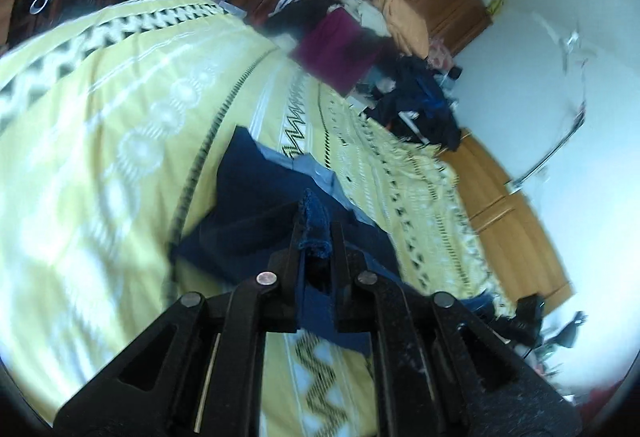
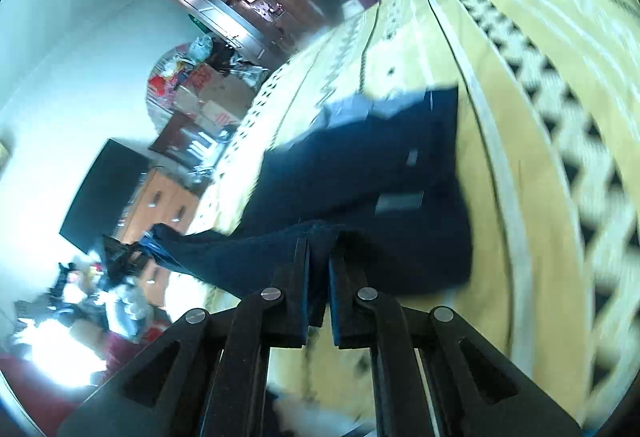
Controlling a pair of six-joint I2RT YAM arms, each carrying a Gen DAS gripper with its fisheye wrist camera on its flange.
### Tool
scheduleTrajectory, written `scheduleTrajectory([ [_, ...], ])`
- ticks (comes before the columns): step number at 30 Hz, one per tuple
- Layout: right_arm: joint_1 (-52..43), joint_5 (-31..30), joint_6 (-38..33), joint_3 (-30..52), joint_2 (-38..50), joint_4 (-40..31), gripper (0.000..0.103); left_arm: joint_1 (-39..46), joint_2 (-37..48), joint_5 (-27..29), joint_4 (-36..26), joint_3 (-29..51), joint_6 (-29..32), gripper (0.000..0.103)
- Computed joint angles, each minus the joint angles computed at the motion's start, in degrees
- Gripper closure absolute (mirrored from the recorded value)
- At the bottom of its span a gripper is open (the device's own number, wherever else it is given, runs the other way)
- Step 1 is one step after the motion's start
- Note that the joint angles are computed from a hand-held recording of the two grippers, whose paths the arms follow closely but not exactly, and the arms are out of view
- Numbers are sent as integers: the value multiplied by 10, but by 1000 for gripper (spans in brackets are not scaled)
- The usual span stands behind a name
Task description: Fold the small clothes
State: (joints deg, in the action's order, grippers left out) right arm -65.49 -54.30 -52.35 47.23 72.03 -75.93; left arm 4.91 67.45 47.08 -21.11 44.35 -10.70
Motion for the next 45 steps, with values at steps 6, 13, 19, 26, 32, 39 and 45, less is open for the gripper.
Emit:
scheduleTrajectory([
  [6, 235, 96, 342, 77, 224, 400, 91, -132, 277, -178, 82, 139, -34, 88],
  [13, 298, 193, 350, 232, 490, 462, 75, -145, 508, -226, 47, 273, -49, 71],
  [19, 250, 134, 346, 193, 450, 502, 58, -81, 362, -177, 162, 150, -40, 54],
  [26, 248, 152, 338, 139, 400, 541, 58, -92, 361, -238, 55, 155, 162, 58],
  [32, 259, 167, 336, 107, 381, 565, 54, -100, 440, -160, -10, 240, 223, 62],
  [39, 261, 200, 291, 72, 346, 592, 53, -119, 484, -169, -49, 299, 291, 71],
  [45, 259, 206, 254, 63, 333, 594, 48, -128, 488, -155, -14, 292, 291, 72],
])
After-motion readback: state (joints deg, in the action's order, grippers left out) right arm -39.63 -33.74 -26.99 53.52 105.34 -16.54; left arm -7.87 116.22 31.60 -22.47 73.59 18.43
